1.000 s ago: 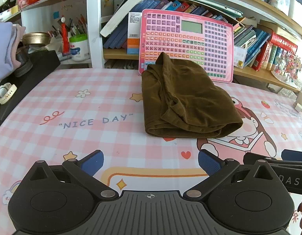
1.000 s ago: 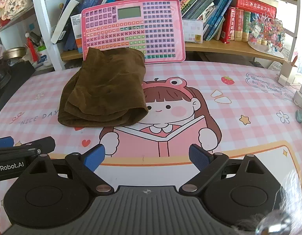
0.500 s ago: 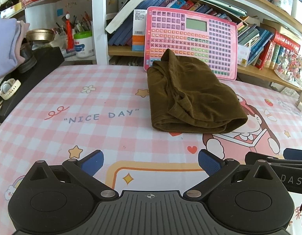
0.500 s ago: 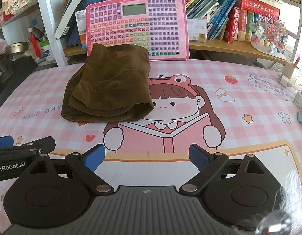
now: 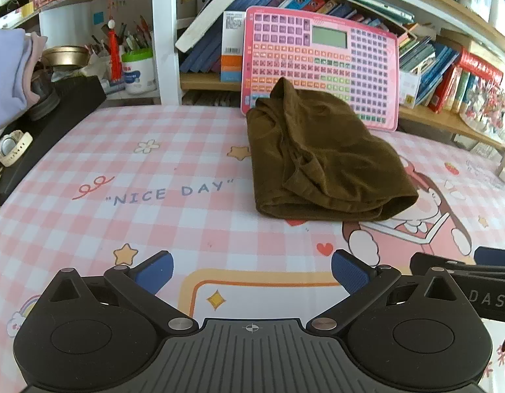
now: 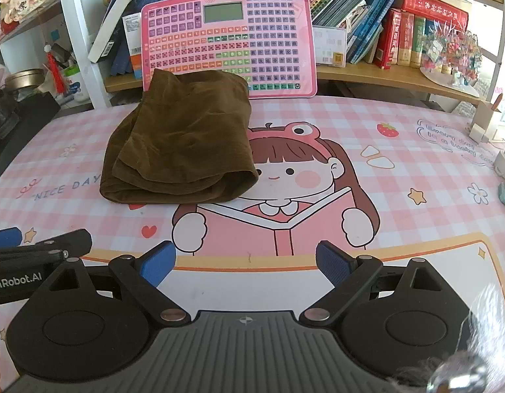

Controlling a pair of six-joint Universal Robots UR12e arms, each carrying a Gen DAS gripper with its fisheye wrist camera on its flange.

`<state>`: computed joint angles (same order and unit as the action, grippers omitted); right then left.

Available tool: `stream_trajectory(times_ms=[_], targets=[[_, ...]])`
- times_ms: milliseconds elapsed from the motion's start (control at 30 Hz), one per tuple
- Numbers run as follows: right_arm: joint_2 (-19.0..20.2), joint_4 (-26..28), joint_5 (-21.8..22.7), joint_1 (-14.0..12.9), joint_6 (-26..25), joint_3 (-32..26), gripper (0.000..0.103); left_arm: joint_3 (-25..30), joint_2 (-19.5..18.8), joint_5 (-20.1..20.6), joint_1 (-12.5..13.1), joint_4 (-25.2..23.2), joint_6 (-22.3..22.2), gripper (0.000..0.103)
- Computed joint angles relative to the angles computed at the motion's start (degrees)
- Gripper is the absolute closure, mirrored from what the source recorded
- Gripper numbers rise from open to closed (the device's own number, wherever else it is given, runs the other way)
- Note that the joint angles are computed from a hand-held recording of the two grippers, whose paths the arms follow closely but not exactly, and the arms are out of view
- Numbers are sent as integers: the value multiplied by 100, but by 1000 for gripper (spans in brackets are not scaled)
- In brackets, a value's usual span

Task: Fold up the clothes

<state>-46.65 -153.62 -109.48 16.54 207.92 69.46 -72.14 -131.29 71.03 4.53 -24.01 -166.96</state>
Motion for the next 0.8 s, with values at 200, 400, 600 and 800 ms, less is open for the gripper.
stream_trajectory(times_ms=[200,400,600,800], targets=[[21,-10,5,-14,-17,-27,10,23,-20,-28,-3,45,-23,0],[25,1,5,-16,-26,-36,10,44,-29,-56,1,30,-82,0],[19,-1,11,-21,-30,-27,10,57,-30,-64,-1,-16,-76,0],[14,-16,21,-27,-25,-16,10,29,-14,-87,0,2,-77,0]])
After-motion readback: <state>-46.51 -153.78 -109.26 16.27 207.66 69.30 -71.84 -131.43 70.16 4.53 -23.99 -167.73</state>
